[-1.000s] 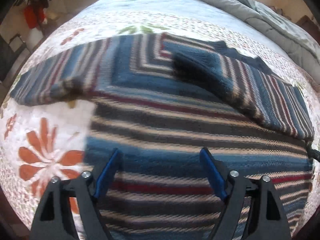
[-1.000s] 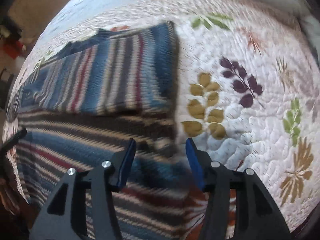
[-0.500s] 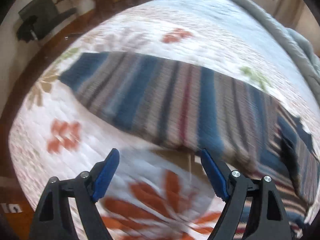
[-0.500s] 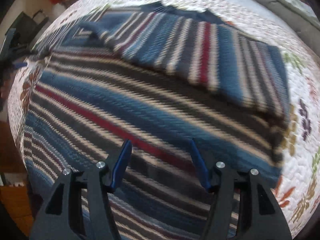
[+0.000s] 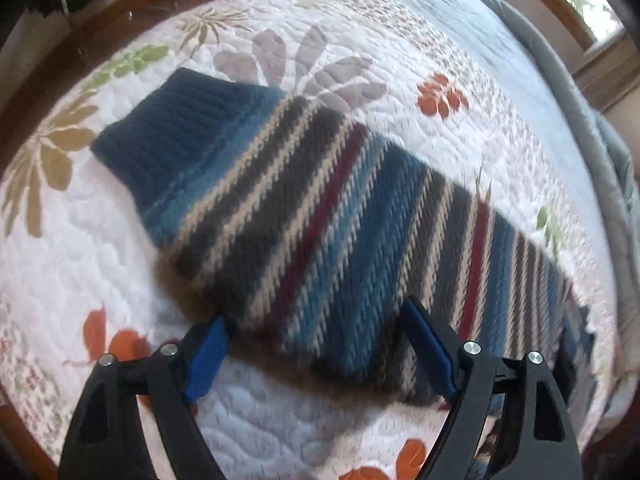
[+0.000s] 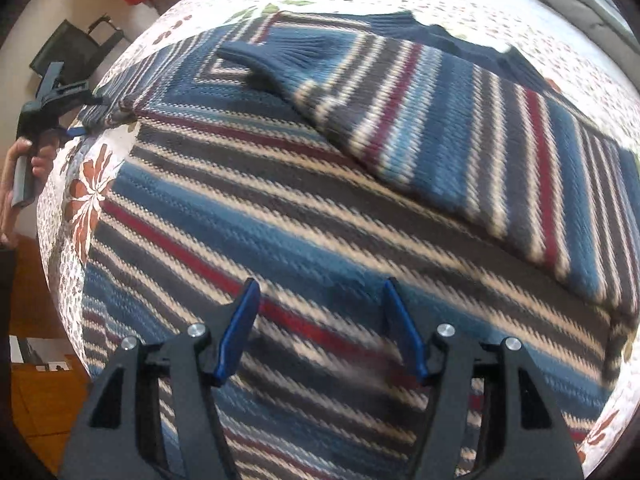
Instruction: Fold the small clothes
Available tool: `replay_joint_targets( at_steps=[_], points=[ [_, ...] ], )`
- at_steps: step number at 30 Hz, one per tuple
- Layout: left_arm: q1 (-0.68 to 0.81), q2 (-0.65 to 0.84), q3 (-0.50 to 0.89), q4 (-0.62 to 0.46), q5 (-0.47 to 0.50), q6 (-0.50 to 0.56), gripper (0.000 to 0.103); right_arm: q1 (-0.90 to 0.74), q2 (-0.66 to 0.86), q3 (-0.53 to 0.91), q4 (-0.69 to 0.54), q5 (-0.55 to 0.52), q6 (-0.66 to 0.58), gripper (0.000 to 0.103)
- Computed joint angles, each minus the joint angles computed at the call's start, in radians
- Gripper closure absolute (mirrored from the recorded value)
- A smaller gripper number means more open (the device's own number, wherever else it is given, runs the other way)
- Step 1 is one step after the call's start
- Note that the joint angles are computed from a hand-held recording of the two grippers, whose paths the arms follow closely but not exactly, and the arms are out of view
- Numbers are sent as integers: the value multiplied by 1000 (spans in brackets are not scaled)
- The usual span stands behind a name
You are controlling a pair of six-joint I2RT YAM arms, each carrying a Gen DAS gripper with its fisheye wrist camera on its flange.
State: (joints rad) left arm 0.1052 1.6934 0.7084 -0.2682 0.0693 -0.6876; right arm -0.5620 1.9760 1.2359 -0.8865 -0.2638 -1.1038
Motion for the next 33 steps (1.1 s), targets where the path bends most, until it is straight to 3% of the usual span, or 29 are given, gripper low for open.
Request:
replay_joint_targets(
  at_steps=[4,6,9,10,13,19,22,26,29,30,33],
  points=[
    [87,-8,-20,62,86,2,21,34,-11,-48,60,8,22,38],
    [120,0,-8,68,105,3,29,32,-24,-77,83,15,15,37],
    [98,15,27,22,41,12,65,33,-22,-82,92,16,8,37],
    [94,33,42,21,29,17,85,31,-21,-76,83,13,8,37],
    [72,38,37,48,7,-35,92,20,-2,-43,53,4,10,37],
    [-207,-58,67,59,-266,-67,93,-41,22,13,16,-2,-23,33],
    [-367,-55,142,42,-337,-44,93,-69,52,61,-11,-1,-29,33],
    [-553,47,311,-13,-355,7,93,-110,94,138,-74,-14,-39,33],
    [-671,157,446,-47,-308,77,90,-130,106,161,-88,-21,-41,33],
    [-702,190,483,-50,-253,103,85,-136,111,168,-92,-23,-43,33],
    [-752,207,480,20,-97,99,43,-162,142,222,-130,-28,-54,33]
  ],
)
